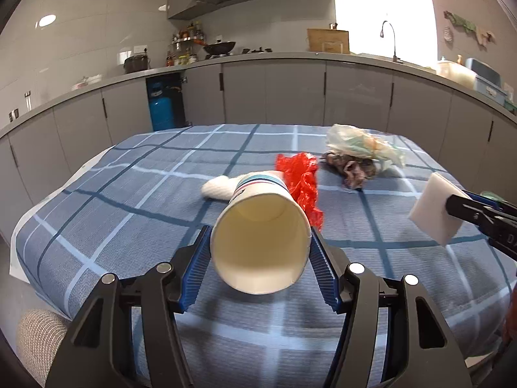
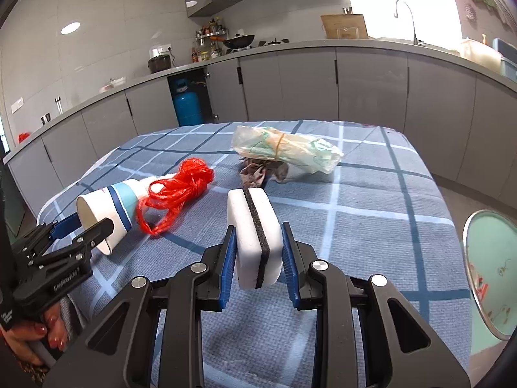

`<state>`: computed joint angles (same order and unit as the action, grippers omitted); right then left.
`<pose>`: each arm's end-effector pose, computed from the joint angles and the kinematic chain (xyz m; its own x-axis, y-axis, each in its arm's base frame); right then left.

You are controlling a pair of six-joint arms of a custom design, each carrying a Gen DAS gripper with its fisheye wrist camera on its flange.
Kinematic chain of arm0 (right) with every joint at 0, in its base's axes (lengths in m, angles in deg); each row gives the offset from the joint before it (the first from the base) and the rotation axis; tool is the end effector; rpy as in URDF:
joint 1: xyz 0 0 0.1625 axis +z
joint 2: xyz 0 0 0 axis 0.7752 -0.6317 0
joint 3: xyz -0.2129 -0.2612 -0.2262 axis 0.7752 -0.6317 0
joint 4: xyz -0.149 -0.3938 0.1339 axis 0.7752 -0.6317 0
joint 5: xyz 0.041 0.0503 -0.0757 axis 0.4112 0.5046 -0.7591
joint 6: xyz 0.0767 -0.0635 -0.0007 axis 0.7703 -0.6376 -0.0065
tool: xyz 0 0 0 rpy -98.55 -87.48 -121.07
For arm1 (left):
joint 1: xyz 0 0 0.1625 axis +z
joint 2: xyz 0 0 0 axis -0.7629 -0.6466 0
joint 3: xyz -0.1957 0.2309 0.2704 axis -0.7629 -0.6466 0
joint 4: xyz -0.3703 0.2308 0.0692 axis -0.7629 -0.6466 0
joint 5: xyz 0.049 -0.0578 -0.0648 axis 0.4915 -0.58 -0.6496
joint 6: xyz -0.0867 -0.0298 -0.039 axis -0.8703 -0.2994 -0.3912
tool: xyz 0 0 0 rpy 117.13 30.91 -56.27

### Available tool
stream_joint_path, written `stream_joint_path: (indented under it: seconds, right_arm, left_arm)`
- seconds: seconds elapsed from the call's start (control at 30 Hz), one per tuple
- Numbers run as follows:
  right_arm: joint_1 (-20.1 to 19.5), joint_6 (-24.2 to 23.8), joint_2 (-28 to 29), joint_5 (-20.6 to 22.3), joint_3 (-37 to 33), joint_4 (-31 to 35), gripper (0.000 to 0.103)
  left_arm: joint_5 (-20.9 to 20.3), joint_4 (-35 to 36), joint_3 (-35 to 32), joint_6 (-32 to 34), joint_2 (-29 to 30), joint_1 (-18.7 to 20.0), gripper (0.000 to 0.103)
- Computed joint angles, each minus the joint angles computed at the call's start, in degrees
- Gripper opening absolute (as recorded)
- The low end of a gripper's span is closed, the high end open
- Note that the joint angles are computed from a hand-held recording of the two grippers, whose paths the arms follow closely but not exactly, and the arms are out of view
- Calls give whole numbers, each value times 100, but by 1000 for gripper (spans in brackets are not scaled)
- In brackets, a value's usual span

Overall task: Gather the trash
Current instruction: 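Carry the white sponge and paper cup over the green basin with both tools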

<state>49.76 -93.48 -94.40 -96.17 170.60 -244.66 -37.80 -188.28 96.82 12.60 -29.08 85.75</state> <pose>0.2252 -0.5322 0.1428 -0.6435 -0.6081 0.4649 -0.7653 0.4981 -0.4077 -0.2233 -0.4495 0.1441 -0.6248 -0.3957 -0.6731 0.4807 0.4844 -0.7309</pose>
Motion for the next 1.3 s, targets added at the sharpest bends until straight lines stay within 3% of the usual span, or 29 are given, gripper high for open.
stream_joint_path:
  seconds: [0.23, 0.6, 1.0, 1.3]
  right_arm:
    - [-73, 49, -135, 26, 64, -179, 28]
    - [-287, 256, -348, -34, 77, -386, 28]
    - [-518, 473, -600, -91, 121, -587, 28]
    - [-789, 834, -829, -196, 82, -693, 28]
  left_arm:
    - [-127, -2606, -161, 2131, 811, -107, 59]
    - [-464, -4837, -812, 4243, 1884, -126, 59]
    - [-927, -5975, -1549, 5536, 2691, -122, 59]
    - [-1376, -6289, -2072, 6076, 3146, -127, 59]
